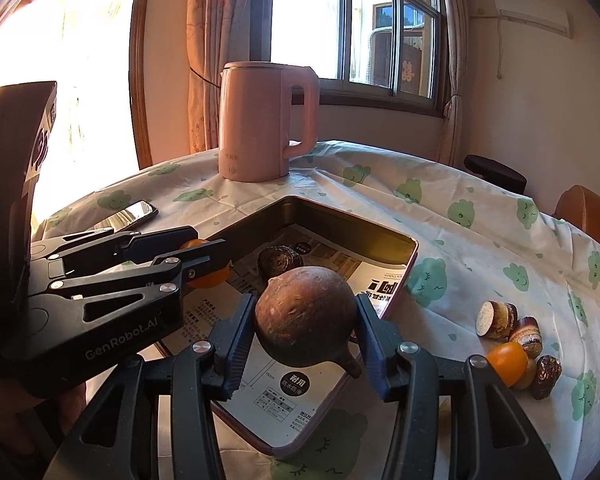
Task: Organize fruits
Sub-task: 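Open the left gripper over the tin while the right gripper releases the passion fruit into it, then grasp the tan round fruit with the right gripper while the left gripper grasps an orange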
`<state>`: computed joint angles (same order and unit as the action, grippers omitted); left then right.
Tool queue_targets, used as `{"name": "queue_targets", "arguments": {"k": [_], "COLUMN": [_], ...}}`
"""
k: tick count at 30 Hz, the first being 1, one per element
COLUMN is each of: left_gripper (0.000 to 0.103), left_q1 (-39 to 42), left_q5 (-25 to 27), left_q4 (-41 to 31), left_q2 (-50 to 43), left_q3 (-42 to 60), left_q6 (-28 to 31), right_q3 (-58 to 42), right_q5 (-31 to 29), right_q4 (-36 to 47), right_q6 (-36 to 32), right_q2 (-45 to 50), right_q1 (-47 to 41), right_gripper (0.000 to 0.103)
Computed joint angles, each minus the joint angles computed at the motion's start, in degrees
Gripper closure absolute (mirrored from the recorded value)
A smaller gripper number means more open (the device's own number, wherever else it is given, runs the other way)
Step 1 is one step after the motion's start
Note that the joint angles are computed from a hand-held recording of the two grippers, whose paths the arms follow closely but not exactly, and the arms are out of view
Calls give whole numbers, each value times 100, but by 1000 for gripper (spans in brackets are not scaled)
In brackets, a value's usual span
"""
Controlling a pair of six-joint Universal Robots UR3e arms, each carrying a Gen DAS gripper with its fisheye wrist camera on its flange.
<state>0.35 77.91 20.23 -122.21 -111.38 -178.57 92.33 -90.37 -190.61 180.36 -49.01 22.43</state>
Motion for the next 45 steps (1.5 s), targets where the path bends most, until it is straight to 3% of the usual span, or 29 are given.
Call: {"name": "queue_targets", "arguments": {"k": [11, 15, 16, 27, 32, 36, 41, 43, 45], "left_gripper": [67, 32, 28, 25, 25, 25, 25, 25, 25], "left_q1": [22, 4, -23, -358, -497, -558, -652, -698, -766], "left_q5": [11, 75, 112, 207, 275, 298, 300, 271, 233], "left_q4": [100, 409, 520, 647, 557, 495, 410, 355, 252], "left_q2": [12, 62, 67, 47, 45, 46, 62, 83, 91], "left_q3": [-59, -233, -278, -238, -174, -127, -51, -16, 77], "left_q6": [-12, -83, -87, -206, -182, -161, -131, -115, -102], "right_q3": [60, 349, 487, 3187, 3000, 2290, 1401, 1303, 1506], "right_q5": [208, -42, -186, 73, 216, 110, 7, 220, 357], "right_q4": [-3, -380, -466, -1397, -1055, -104, 1034, 1299, 1059], "right_q6": [43, 121, 94, 410, 370, 260, 213, 174, 175], "right_q2": [-21, -122, -197, -1792, -1643, -1443, -1030, -989, -1070], "right_q1": [-93, -67, -67, -1475, -1407, -1140, -1048, -1154, -1243], "right_gripper": [47, 42, 42, 42, 42, 43, 59, 75, 75]}}
